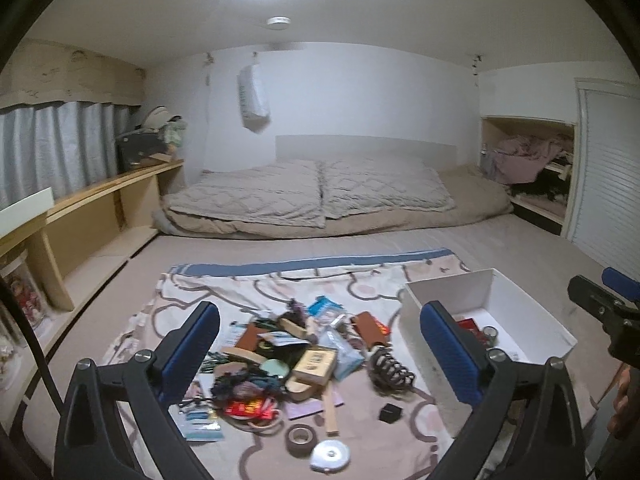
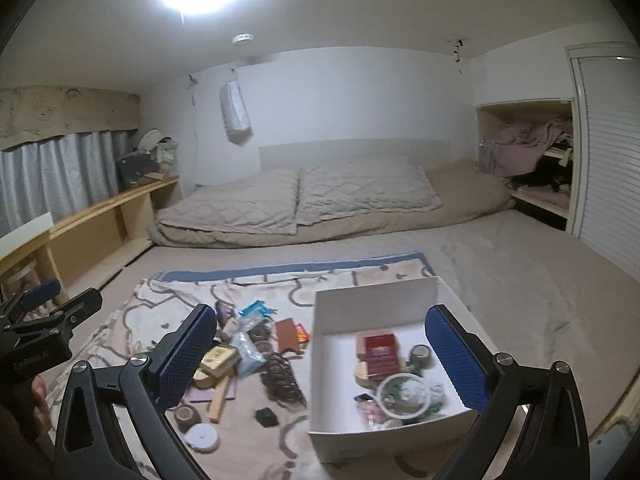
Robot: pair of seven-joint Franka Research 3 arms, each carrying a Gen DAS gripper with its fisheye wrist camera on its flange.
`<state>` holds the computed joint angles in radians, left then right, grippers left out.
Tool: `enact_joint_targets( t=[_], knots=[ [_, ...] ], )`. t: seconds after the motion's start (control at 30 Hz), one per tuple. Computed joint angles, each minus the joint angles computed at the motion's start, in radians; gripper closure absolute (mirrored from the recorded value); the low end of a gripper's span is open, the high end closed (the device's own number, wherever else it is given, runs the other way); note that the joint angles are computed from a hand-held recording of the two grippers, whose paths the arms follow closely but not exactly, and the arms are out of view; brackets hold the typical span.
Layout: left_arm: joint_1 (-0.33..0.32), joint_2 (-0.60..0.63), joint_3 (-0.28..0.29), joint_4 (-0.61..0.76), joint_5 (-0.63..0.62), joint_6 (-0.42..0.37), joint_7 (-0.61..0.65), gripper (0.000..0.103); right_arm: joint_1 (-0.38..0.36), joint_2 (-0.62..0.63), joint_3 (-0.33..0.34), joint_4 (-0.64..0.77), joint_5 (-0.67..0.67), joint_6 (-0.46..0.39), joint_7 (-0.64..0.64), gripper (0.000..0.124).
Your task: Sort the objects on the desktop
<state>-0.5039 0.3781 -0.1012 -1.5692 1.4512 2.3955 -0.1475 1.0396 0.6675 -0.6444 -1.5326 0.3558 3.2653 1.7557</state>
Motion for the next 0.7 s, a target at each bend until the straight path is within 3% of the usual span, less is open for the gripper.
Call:
enact_joint_targets(
  t=[0.2, 0.43, 0.57, 0.7],
  knots=[
    [0.031, -0.057, -0.001, -0.096, 0.018, 0.004, -0.068, 0.001, -0.126, -0.007, 0.195, 0.040, -0.008, 0.043, -0.072, 0.021],
    [0.070, -0.084, -0.019, -0.172, 0.037, -0.036, -0.147, 0.001, -0.194, 0.041, 0.312, 0.101, 0.041, 0.105, -0.159, 0.021],
    [0.087, -0.058, -0.022, -0.174, 0.031, -0.023, -0.159, 0.001, -0.250, 0.078, 0.396, 0.152, 0.056, 0.073, -0.204, 0.021],
    [0.095, -0.024, -0.012, -0.159, 0.027, 0.005, -0.188, 0.001, -0.228, 0.124, 0.372, 0.189, 0.072, 0.060, -0.196, 0.021]
  ],
)
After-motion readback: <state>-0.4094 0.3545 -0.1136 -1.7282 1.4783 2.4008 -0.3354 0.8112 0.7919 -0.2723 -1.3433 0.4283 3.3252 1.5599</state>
